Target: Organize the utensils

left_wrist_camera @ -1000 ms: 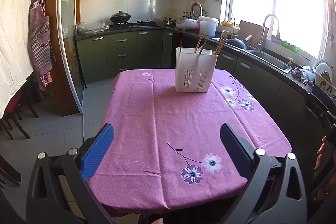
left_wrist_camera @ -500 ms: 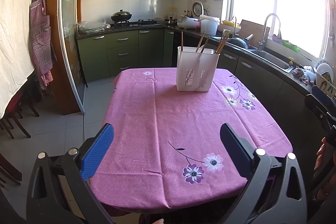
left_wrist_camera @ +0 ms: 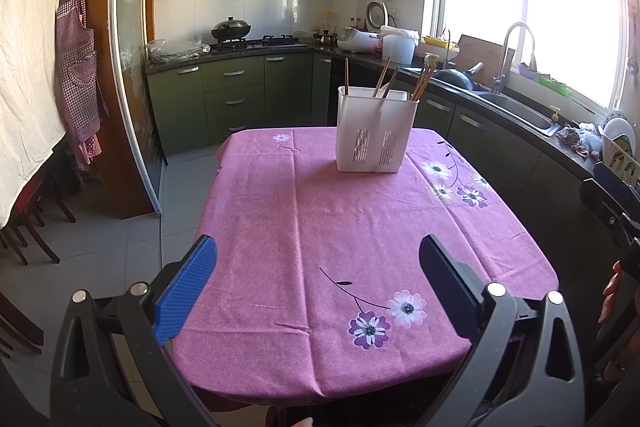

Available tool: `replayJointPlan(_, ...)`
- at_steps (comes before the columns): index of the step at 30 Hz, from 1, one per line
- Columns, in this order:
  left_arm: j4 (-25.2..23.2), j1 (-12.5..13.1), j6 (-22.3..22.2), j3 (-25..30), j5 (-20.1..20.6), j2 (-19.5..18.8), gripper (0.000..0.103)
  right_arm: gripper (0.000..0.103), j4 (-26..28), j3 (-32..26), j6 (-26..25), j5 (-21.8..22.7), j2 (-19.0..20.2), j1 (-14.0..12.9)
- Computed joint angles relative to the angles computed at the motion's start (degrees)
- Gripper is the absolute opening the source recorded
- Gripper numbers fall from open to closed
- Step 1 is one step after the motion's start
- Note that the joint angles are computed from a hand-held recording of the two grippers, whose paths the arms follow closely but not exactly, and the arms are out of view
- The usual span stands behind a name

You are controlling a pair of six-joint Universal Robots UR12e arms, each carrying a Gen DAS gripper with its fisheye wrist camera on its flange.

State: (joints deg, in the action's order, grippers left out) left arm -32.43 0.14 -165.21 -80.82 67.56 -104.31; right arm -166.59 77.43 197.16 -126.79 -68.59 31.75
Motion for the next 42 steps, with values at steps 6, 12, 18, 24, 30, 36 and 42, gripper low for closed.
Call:
replayJointPlan(6, -0.1, 0.0, 0.0, 0.1, 0.0, -0.1, 0.096, 0.098, 0.1, 0.0, 0.0, 0.1, 0.0, -0.1)
replayJointPlan(12, -0.9, -0.1, 0.3, 0.4, 0.0, -0.3, 0.096, 0.098, 0.3, 0.3, 0.2, 0.4, 0.0, -0.2)
replayJointPlan(18, -1.5, -0.1, 0.2, 0.6, -0.2, -0.3, 0.096, 0.098, 0.4, 0.3, 0.3, 0.5, -0.1, -0.2)
replayJointPlan(24, -1.6, -0.5, 0.7, 0.7, 1.1, -0.3, 0.096, 0.098, 0.7, 0.4, 0.4, 0.6, -0.1, -0.3)
replayJointPlan(30, 1.7, -0.2, -0.9, 0.4, -0.4, -0.4, 0.096, 0.098, 1.1, 0.4, 0.7, 1.1, 0.0, -0.5)
replayJointPlan(36, -0.3, -0.3, 0.3, 1.1, -0.5, -0.6, 0.096, 0.098, 1.2, 0.6, 1.2, 1.6, -0.1, -0.8)
replayJointPlan(42, -0.6, -0.9, 1.2, 1.3, 1.1, -0.8, 0.096, 0.098, 1.4, 0.6, 1.3, 1.7, -0.1, -0.8)
